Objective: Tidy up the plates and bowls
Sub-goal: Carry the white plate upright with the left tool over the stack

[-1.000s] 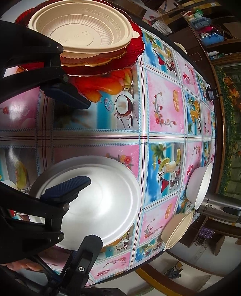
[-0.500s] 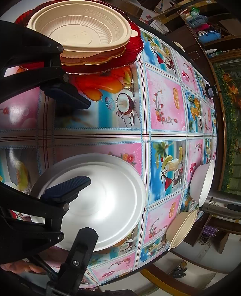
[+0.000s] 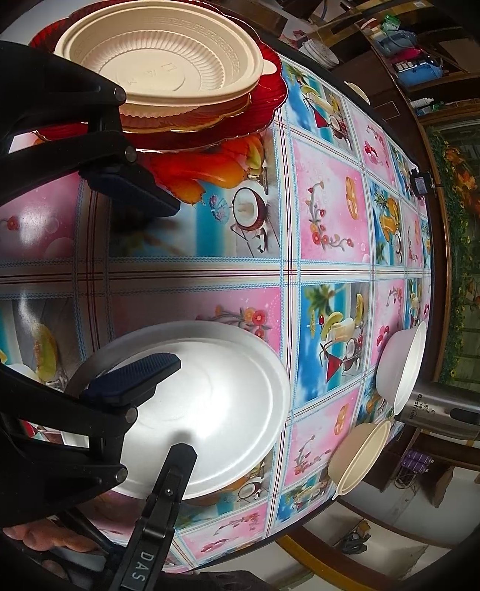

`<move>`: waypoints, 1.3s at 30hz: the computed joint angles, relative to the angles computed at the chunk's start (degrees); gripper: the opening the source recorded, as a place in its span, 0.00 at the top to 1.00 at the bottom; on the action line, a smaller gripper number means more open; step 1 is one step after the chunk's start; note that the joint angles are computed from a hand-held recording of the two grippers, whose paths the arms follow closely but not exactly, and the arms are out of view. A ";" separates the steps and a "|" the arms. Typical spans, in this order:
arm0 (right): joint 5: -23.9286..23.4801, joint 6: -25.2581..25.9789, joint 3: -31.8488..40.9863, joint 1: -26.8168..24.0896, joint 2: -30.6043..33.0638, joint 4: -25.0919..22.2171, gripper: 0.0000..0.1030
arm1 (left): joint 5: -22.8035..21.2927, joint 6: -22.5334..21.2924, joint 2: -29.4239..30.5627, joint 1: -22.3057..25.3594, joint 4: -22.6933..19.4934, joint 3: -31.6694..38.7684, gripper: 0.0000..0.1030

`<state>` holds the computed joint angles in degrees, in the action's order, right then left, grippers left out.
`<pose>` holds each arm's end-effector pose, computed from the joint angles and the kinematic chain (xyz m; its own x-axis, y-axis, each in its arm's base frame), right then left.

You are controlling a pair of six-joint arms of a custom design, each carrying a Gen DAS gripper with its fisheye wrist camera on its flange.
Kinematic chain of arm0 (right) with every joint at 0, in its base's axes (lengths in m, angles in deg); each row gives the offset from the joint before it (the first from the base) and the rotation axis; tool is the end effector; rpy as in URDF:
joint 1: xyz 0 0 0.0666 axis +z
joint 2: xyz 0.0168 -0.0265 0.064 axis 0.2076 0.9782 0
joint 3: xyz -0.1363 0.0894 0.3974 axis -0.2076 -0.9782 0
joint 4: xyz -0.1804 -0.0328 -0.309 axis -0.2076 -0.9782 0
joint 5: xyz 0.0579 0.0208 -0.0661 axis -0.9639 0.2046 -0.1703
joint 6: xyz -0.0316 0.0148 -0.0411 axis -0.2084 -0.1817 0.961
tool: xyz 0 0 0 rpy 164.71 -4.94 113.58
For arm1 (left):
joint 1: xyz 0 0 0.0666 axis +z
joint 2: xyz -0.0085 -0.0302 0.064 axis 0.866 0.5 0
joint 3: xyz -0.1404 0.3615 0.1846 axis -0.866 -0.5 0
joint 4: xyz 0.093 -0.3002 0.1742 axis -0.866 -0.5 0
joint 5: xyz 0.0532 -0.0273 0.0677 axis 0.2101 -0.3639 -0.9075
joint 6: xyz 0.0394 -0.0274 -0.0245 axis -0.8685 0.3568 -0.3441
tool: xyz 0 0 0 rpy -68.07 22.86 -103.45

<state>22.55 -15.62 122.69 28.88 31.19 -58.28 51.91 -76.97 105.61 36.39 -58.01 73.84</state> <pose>0.4664 0.1349 0.3078 -0.3849 0.8616 -0.3310 0.6098 0.5066 0.6095 0.6378 -0.2905 0.3388 -0.5245 0.6917 -0.4964 0.8123 0.5812 -0.0485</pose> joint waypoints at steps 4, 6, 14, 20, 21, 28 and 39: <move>0.50 -0.04 0.40 0.14 0.15 -0.65 0.83 | -0.30 -0.08 0.01 -0.08 0.06 -0.02 0.25; 0.88 0.21 1.03 0.29 0.30 -1.77 0.83 | -0.17 0.04 -0.01 -0.08 0.07 -0.07 0.25; 1.60 3.11 4.67 0.59 2.07 -6.42 0.79 | -0.14 -0.58 0.15 -0.19 -0.15 0.17 0.23; 3.34 5.48 8.20 1.25 3.67 -12.02 0.77 | 0.01 -0.42 0.30 -0.20 -0.19 0.43 0.22; 3.67 5.65 8.39 1.32 3.82 -12.30 0.77 | -0.09 -0.40 0.28 -0.23 0.06 0.34 0.22; 6.54 6.28 11.00 2.13 5.37 -15.95 0.86 | -0.88 -0.66 -0.31 -0.46 2.46 -1.26 0.22; 6.07 5.11 9.65 2.01 4.63 -13.70 0.90 | 1.28 -2.41 0.02 -0.58 2.73 -0.82 0.55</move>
<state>28.62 -10.50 132.34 30.89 35.82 -71.98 53.19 -79.37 105.63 35.82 -55.28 73.03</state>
